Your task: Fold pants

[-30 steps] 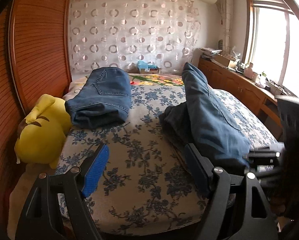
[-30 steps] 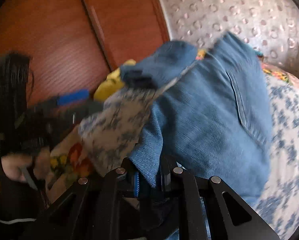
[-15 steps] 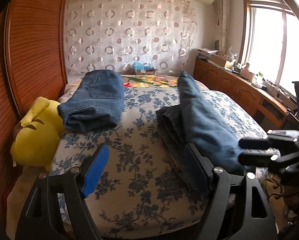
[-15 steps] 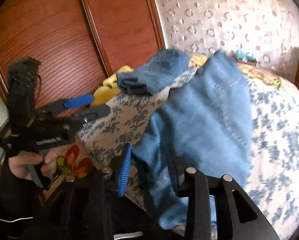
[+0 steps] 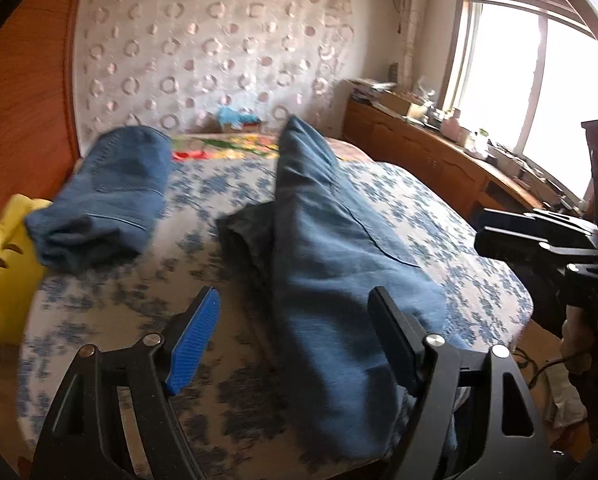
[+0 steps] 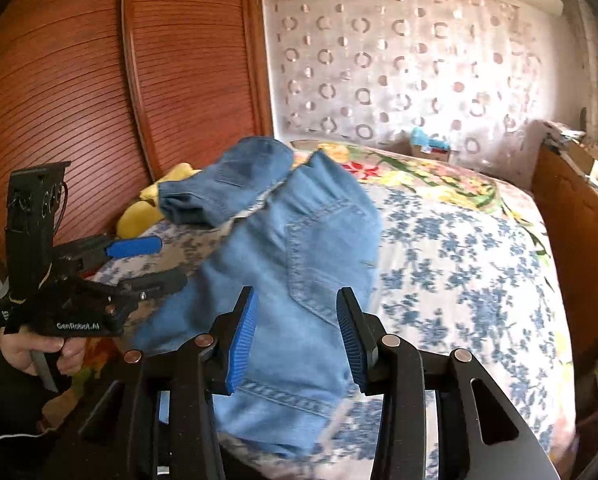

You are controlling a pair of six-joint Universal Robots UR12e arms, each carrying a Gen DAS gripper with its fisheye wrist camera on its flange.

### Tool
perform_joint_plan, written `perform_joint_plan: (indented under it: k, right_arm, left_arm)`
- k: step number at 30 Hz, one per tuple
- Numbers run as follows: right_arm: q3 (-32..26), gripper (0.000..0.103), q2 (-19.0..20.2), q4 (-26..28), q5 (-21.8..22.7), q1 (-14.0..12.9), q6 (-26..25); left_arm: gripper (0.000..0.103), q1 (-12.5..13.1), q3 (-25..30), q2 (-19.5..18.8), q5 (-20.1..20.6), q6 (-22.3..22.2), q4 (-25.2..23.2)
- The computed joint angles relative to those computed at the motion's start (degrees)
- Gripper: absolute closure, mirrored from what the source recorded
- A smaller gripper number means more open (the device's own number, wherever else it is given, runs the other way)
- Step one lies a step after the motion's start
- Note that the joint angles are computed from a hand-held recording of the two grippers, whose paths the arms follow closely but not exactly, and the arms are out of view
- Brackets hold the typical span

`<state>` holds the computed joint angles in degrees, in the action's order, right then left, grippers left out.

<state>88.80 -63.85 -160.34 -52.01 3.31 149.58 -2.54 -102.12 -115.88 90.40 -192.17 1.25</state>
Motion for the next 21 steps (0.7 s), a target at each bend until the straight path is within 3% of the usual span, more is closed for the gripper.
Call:
perform_joint_plan:
  k: [5, 6, 8, 10, 12, 21]
  right_arm:
    - [-0.12, 0.06, -0.14, 0.2, -1.23, 0.14, 0.66]
    - [-0.01, 0.06, -0.26, 0.13, -1.35, 0.15, 0.86]
    - [-0.06, 0.06, -0.25, 0.3, -1.29, 0.19, 1.43]
    - [-0.06, 0.06, -0.46, 0.68, -1.22, -0.01, 1.68]
    - [-0.33, 0.06, -0.27, 0.48, -1.19, -0.09, 2.0]
    - [-2.04, 0.06, 1.17, -0.36, -0.43, -0.05, 4.03]
  left_arm:
    - [0.028, -0.17, 1.49, -1.12, -2.73, -0.18, -2.7]
    - [0.033, -0.27, 1.66, -1.21, -2.85, 0.1, -3.2]
    - [0.048, -0.49, 1.95, -1.31, -3.21, 0.9, -4.54]
    - [0.079, -0.86, 2.0, -1.22, -2.42, 1.54, -4.62]
    - [0.093, -1.06, 1.28, -0.66, -1.66, 1.84, -2.99]
    - [0.095, -1.58, -3.48, 3.8, -1.68, 2.12, 3.44]
